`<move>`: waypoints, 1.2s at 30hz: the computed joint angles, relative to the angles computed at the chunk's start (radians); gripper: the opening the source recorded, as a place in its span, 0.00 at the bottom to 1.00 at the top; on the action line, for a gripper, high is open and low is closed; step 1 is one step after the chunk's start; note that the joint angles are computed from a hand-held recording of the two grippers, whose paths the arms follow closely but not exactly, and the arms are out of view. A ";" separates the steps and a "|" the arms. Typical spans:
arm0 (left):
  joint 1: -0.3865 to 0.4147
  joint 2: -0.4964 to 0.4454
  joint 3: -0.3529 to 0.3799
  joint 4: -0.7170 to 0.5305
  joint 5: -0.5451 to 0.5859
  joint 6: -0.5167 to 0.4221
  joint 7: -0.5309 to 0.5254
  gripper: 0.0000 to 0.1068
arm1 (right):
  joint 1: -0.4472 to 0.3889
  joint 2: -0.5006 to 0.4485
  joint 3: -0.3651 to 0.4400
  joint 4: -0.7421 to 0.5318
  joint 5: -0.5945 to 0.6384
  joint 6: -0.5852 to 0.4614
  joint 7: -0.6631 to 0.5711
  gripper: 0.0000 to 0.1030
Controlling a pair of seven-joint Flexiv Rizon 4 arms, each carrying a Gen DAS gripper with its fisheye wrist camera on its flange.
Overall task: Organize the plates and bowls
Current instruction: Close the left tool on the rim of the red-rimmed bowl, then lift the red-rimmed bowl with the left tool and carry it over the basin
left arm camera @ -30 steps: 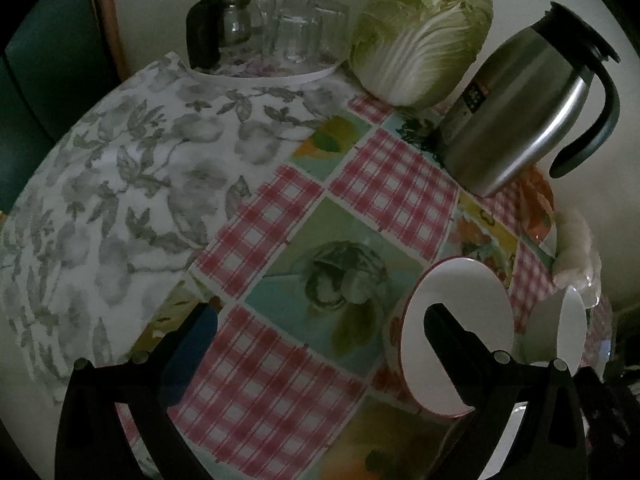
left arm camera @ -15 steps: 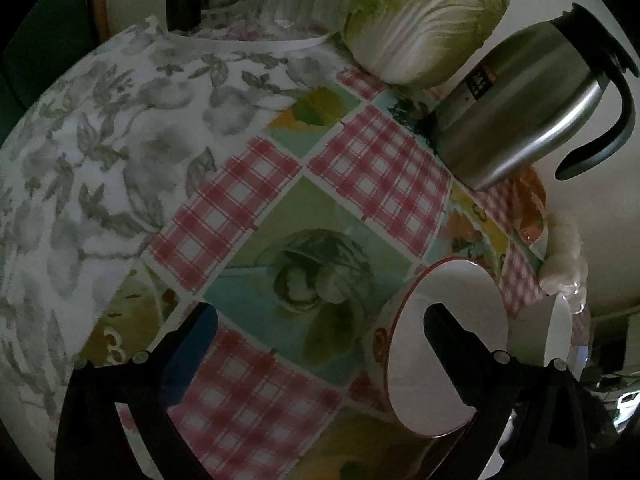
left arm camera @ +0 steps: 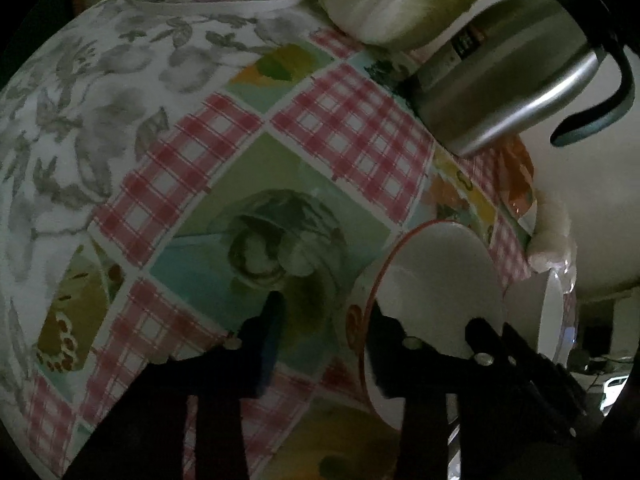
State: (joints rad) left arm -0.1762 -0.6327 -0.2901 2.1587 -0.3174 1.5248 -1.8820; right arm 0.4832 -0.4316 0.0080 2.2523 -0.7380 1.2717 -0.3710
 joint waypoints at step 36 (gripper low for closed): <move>0.006 0.211 -0.024 0.152 0.009 0.044 -0.001 0.13 | 0.041 0.188 -0.048 0.140 -0.187 0.195 0.239 0.12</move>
State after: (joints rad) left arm -0.1705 -0.4214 -0.3146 2.3104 -0.3084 1.5692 -1.8834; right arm 0.5240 -0.2431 -0.0401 2.3919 -0.9252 1.4663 -0.1323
